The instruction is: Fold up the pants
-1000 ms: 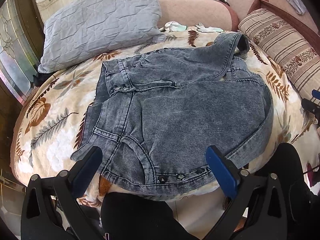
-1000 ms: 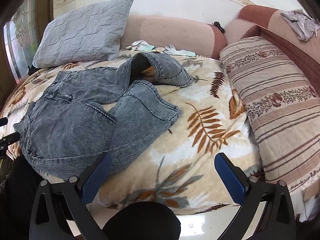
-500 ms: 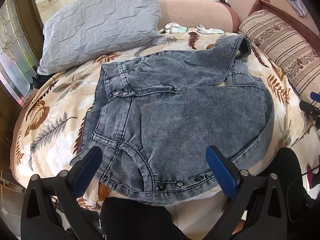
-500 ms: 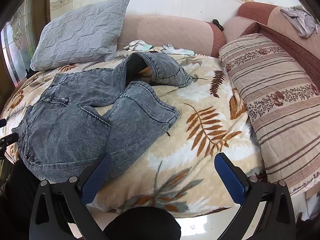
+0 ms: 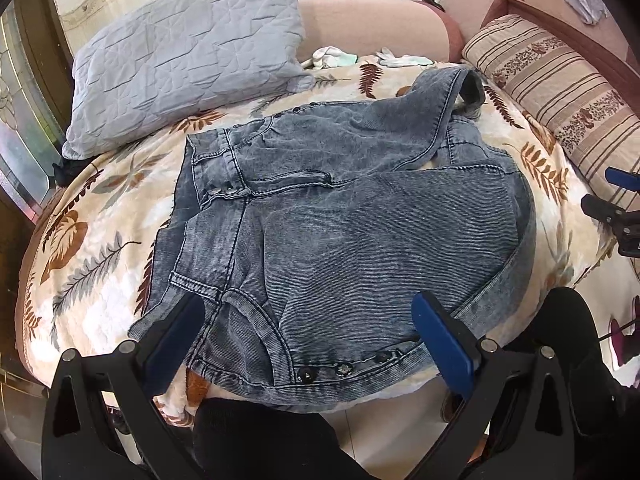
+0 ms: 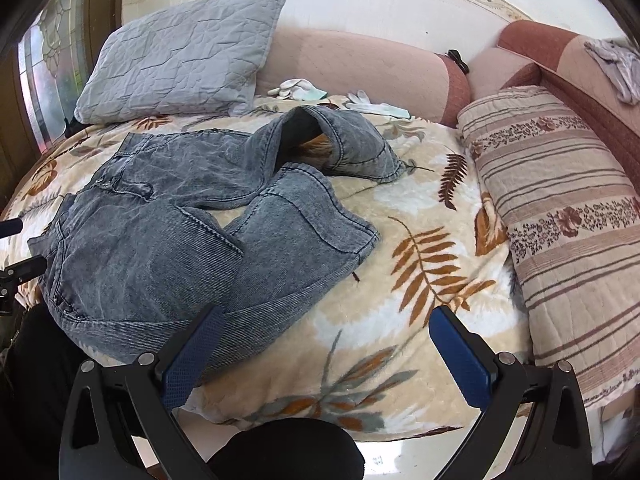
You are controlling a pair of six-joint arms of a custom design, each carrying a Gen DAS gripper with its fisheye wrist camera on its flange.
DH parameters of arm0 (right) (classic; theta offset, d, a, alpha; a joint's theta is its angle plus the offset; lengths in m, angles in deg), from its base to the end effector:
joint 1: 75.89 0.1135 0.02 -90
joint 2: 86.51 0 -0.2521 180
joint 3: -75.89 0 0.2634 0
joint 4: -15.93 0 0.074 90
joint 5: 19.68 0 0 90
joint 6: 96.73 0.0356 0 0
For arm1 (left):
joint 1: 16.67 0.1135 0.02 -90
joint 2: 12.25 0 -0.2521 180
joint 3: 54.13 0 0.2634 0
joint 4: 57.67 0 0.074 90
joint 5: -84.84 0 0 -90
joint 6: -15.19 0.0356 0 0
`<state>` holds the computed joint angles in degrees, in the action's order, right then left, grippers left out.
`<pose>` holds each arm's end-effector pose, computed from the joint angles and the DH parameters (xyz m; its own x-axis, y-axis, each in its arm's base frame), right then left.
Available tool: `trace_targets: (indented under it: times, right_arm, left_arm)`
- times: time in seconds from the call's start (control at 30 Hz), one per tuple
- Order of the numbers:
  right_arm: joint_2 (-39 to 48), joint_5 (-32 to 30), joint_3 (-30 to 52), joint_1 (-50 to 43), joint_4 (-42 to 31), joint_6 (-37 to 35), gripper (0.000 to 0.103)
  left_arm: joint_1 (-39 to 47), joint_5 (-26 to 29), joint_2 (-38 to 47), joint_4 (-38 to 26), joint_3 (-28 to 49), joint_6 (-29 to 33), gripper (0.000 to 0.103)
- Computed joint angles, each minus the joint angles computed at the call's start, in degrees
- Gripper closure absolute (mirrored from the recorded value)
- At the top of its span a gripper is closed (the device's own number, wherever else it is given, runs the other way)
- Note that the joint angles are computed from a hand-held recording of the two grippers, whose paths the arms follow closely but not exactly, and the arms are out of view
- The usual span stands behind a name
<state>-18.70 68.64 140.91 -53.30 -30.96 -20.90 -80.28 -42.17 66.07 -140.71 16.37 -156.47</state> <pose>0.2385 0.1004 0.2506 -0.5842 -0.5081 -0.6328 -0.5616 0.8160 -0.1367 0.1207 -0.1951 0.2221 -0.7762 -0.2133 -0.5933 -0.3354 0.9365 0.1022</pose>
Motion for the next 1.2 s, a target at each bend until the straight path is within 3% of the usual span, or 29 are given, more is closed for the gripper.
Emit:
trace_targets:
  times: [0.73, 1.03, 1.2]
  right_arm:
    - [1.2, 0.43, 1.05, 1.01, -0.45, -0.53, 0.0]
    - [5.22, 0.1, 2.47, 0.49, 1.47, -0.13, 0.0]
    - [13.7, -2.55, 7.34, -4.86, 1.49, 2.01, 0.0]
  left_arm:
    - [1.26, 1.24, -2.44, 0.42, -2.36, -1.77, 0.0]
    - [4.75, 2.75, -4.91, 1.73, -5.17, -1.13, 0.0]
    - [11.05, 4.13, -10.31, -0.57, -8.64, -1.48, 0.0]
